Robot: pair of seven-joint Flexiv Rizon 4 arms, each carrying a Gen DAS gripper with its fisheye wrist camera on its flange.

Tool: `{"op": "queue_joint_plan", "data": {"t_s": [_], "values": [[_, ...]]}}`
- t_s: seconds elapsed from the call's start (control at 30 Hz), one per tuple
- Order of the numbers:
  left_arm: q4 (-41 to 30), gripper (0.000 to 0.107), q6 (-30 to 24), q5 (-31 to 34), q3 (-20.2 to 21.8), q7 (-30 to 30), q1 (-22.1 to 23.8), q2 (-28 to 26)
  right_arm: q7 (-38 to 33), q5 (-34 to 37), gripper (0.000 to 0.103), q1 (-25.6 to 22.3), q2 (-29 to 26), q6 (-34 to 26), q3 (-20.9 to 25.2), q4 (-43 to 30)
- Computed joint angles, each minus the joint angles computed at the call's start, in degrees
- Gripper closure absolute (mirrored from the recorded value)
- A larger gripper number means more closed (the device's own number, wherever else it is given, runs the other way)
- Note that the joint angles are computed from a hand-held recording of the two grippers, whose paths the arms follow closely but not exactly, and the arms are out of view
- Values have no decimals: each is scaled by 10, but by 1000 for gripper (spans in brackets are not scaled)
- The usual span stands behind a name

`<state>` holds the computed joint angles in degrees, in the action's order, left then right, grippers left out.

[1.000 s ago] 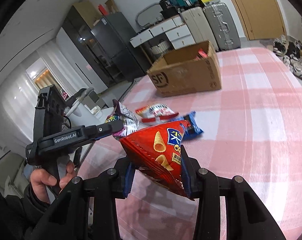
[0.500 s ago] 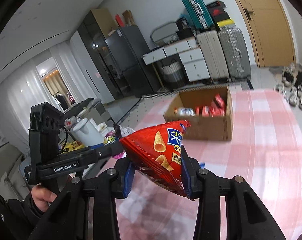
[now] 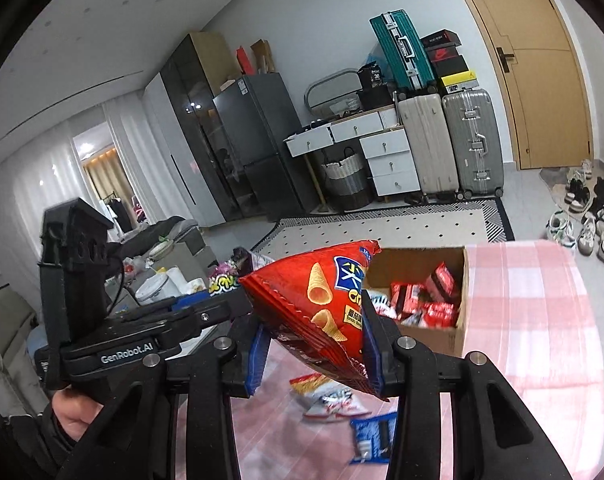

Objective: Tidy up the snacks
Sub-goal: 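Carry the chip bag and candy bag with both tools over the cardboard box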

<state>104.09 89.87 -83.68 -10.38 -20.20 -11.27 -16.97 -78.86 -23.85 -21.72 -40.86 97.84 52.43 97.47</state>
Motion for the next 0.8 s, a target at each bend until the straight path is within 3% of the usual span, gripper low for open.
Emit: {"op": "queue_joint_plan", "data": {"t_s": [0.17,0.3,0.47,0.63,0.8], "values": [[-54,68,-60,203,40,-181,11,-44,-5,7,63,38,1,-16,-36,-41],[-146,68,-119,326,77,-304,15,-110,-12,34,63,72,-4,-45,-69,-84],[-233,68,-155,414,87,-382,26,-176,-36,62,63,88,-34,-94,-72,-145],[-343,68,-223,484,96,-455,41,-245,-64,86,63,110,-63,-127,-80,-202],[-462,68,-288,540,99,-517,55,-319,-78,110,63,144,-105,-198,-96,-294]]}}
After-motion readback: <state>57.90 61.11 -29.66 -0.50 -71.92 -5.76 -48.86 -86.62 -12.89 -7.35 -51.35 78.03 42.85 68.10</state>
